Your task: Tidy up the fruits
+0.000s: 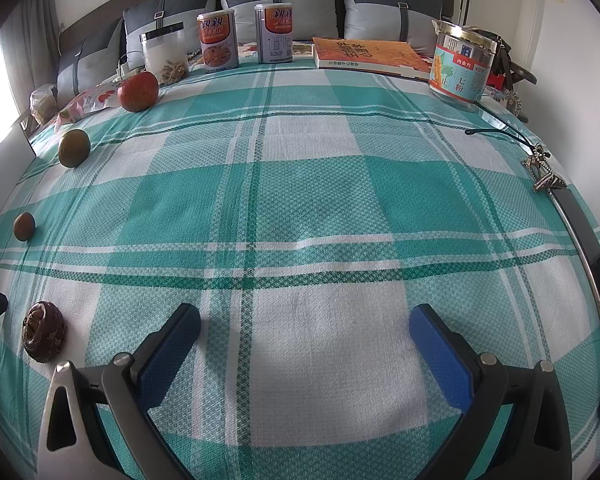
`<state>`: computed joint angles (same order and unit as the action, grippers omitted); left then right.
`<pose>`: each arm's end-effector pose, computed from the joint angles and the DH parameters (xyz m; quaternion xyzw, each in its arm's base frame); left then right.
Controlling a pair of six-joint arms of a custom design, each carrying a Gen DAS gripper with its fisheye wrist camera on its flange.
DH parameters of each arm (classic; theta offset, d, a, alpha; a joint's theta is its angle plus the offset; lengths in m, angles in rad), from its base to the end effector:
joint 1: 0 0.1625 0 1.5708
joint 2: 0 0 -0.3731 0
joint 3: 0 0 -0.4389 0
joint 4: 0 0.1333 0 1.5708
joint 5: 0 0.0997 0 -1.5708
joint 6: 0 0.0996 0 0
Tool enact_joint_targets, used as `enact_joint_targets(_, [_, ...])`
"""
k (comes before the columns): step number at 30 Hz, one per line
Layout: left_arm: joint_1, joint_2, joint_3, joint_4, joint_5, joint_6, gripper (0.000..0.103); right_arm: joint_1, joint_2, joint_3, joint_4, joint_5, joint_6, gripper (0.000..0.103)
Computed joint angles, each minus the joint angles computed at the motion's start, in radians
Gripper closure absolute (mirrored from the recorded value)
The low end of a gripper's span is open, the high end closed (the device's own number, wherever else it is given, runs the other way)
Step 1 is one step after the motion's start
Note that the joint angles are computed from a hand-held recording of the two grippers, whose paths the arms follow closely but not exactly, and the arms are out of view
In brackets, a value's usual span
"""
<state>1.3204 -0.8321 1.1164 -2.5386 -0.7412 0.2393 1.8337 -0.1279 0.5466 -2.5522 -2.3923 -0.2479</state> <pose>0.0040 -0.8188 0.3261 0.0780 0.8693 -0.3088 0.3780 0.2900 -0.8452 0.0275 0.1152 -0.8802 0.2574 0.3817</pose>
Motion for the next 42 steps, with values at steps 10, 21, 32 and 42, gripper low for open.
enact_joint_targets(10, [0.0,0.0,0.0,-0.001,0.0,0.0,0.007,-0.001,0.0,0.001,-0.002,0.001,-0.001,0.0])
enact_joint_targets(21, [0.0,0.0,0.0,0.0,0.0,0.0,0.007,-0.001,-0.001,0.003,-0.004,0.002,-0.002,0.0])
enact_joint_targets(32, [0.0,-0.002,0.001,0.002,-0.005,-0.003,0.007,-0.002,-0.001,0.004,-0.006,0.003,-0.003,0.0])
enact_joint_targets(42, [-0.004,0.05,-0.127,0.173,-0.049,-0.024,0.007,-0.003,-0.002,0.006,-0.009,0.004,-0.004,0.0])
